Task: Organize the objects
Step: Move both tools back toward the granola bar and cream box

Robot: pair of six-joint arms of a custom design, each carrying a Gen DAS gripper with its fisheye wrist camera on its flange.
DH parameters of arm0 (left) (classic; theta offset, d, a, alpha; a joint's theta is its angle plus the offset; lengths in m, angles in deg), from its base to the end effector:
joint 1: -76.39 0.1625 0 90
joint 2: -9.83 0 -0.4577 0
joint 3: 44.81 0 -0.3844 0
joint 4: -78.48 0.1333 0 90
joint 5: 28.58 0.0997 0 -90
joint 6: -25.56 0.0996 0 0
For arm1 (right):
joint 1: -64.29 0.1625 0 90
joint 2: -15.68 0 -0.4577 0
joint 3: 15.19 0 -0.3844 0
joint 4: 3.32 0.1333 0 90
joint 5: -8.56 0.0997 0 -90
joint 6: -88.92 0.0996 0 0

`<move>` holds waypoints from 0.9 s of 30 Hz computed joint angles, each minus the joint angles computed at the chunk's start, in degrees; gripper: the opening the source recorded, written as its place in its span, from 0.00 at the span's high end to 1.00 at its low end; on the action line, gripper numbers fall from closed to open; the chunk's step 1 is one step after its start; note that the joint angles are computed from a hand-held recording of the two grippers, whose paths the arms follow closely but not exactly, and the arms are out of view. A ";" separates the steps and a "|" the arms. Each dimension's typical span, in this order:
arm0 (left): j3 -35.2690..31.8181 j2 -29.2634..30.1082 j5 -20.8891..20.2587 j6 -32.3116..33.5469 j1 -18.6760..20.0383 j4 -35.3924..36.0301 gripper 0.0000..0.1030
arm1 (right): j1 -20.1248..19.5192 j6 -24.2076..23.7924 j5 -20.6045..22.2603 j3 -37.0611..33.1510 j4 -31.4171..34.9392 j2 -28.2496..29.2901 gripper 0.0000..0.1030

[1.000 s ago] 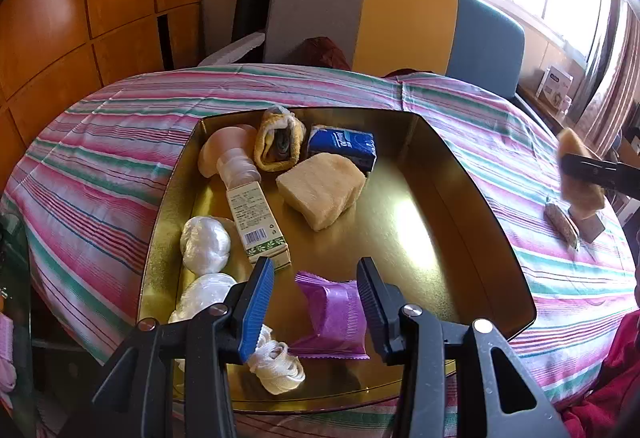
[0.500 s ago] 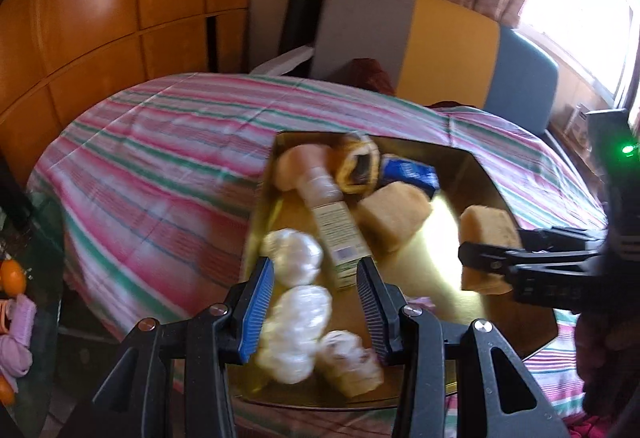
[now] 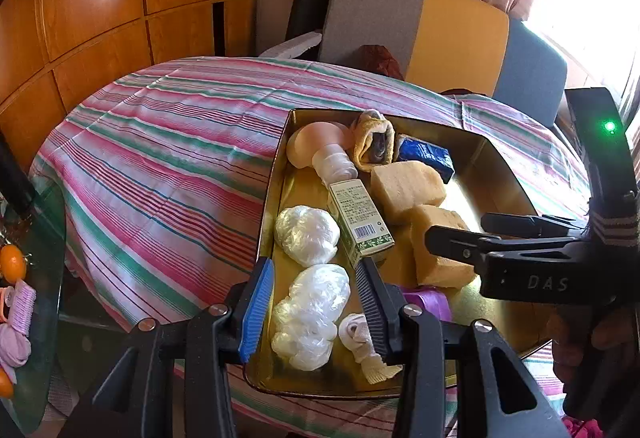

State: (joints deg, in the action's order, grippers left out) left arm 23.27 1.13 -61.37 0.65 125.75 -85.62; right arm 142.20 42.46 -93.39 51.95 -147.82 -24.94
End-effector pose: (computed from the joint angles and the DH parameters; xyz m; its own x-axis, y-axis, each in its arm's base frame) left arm -0.3292 -0.7168 -0.1259 -0.7642 -0.1362 -0.6304 0.3396 0.7459 -0.5729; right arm -0.0626 -0.8304 0.2496 -0.7790 -0.4194 0.4661 -0.5513 0.8122 -0.1906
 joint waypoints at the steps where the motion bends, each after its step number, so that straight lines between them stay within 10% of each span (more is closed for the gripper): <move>1: -0.15 0.02 0.05 -0.01 -0.04 0.20 0.58 | -0.07 0.26 0.14 0.16 -0.14 -0.12 0.13; 27: -5.74 3.35 -1.66 5.93 -2.32 3.17 0.58 | -6.02 6.16 3.32 4.78 -9.89 -10.60 0.04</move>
